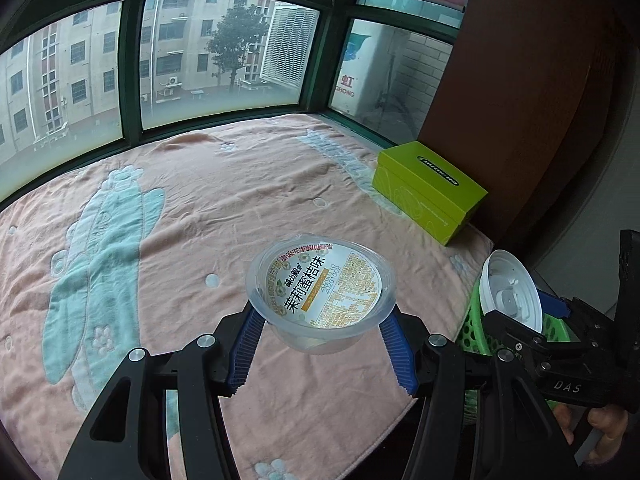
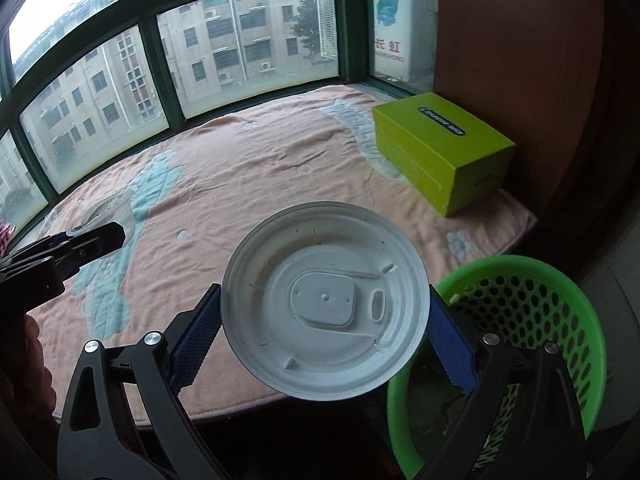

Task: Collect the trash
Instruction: 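Carry cup and white lid to the green basket and release both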

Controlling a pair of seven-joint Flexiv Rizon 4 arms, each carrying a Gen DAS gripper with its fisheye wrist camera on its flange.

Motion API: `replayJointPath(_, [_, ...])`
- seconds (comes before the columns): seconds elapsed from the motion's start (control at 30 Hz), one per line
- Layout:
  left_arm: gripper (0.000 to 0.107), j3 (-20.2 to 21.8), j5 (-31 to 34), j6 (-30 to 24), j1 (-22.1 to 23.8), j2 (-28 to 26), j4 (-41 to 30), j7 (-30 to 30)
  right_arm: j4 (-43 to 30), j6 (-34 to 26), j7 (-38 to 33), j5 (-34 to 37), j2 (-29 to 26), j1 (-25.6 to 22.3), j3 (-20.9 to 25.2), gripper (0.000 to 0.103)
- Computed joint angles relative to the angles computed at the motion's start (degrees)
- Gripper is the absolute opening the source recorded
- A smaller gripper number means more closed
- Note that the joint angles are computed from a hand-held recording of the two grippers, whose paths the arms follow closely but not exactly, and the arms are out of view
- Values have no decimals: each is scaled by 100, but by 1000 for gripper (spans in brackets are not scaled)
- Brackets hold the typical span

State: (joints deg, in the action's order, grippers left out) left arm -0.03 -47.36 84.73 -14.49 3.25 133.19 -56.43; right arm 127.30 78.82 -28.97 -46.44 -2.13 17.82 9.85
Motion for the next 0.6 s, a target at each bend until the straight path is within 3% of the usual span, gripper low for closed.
replayJointPath(0.6, [55,-219,-271,86,-520,3,-111,188,865,-148,624,-166,988,-809,234,94])
